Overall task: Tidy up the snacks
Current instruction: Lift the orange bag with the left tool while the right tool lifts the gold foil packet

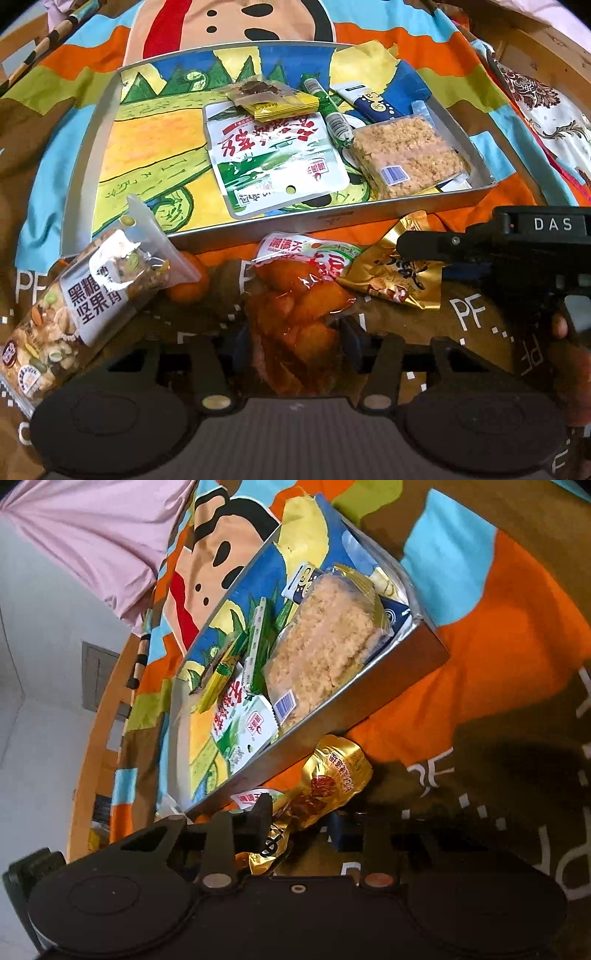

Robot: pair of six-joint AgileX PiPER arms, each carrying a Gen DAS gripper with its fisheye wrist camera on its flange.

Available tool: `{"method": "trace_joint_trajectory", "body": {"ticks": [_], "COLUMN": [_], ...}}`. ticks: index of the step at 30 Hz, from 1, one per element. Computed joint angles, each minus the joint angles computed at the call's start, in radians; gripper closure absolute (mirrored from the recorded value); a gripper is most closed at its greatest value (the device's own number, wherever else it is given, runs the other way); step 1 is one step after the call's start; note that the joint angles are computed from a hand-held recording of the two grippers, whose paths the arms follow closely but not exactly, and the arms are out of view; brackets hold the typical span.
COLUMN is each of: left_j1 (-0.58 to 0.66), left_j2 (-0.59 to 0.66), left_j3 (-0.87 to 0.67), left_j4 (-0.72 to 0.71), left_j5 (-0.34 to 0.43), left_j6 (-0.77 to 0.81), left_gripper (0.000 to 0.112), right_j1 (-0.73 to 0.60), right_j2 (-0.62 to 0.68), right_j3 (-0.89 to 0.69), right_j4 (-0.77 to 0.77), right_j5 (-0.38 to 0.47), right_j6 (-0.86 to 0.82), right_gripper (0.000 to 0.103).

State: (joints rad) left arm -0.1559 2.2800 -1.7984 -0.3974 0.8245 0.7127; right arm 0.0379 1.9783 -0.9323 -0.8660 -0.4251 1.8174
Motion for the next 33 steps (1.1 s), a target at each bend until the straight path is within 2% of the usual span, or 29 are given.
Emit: {"method": "trace_joint_trajectory", "body": {"ticks": [3, 4, 6, 11, 15, 17, 20, 26, 29, 33], "left_j1": [0.002, 0.004, 0.012, 0.022, 0.031, 0.039, 0.053, 0.055, 0.06, 0.065], "left_j2": [-0.024, -0.035, -0.057, -0.128, -0.177, -0.2, -0.234, -0.283, -0.302, -0.329], "left_j3": [0.03, 0.046, 0.082, 0.188, 0.253, 0.288, 0.34, 0.409, 0.423, 0.435], "left_j4": [0.0, -0.007, -0.023, -0.046, -0.063, -0.086, -0.144, -0.15, -0.16, -0.194], "left_j5": [-0.012, -0.019, -0.035, -0.09, -0.114, -0.128, -0.141, -0.178, -0.188, -0.225], "left_j6": [-0.021, -0.019, -0.013, -0.008, -0.006, 0.007, 0.04, 0.03, 0.029, 0.025], "left_gripper": [0.06, 0.06, 0.061, 0.061, 0.061, 0.061, 0.061, 0.061, 0.061, 0.061], "right_j1": [-0.006, -0.007, -0.007, 0.034, 0.037, 0.042, 0.047, 0.061, 0.074, 0.098], "right_j2": [-0.008, -0.013, -0.034, -0.089, -0.111, -0.131, -0.154, -0.183, -0.21, -0.251], "right_j3": [0.008, 0.013, 0.024, 0.029, 0.049, 0.064, 0.079, 0.092, 0.108, 0.133], "right_j4": [-0.013, -0.017, -0.033, -0.008, 0.001, 0.025, 0.049, 0.079, 0.154, 0.346], "right_j5": [-0.008, -0.012, -0.007, 0.093, 0.085, 0.091, 0.105, 0.133, 0.142, 0.153], "right_j6": [0.033, 0.044, 0.059, -0.047, -0.062, -0.093, -0.128, -0.162, -0.252, -0.461], "right_gripper": [0.073, 0.078, 0.08, 0.082, 0.084, 0.089, 0.089, 0.089, 0.089, 0.089]}}
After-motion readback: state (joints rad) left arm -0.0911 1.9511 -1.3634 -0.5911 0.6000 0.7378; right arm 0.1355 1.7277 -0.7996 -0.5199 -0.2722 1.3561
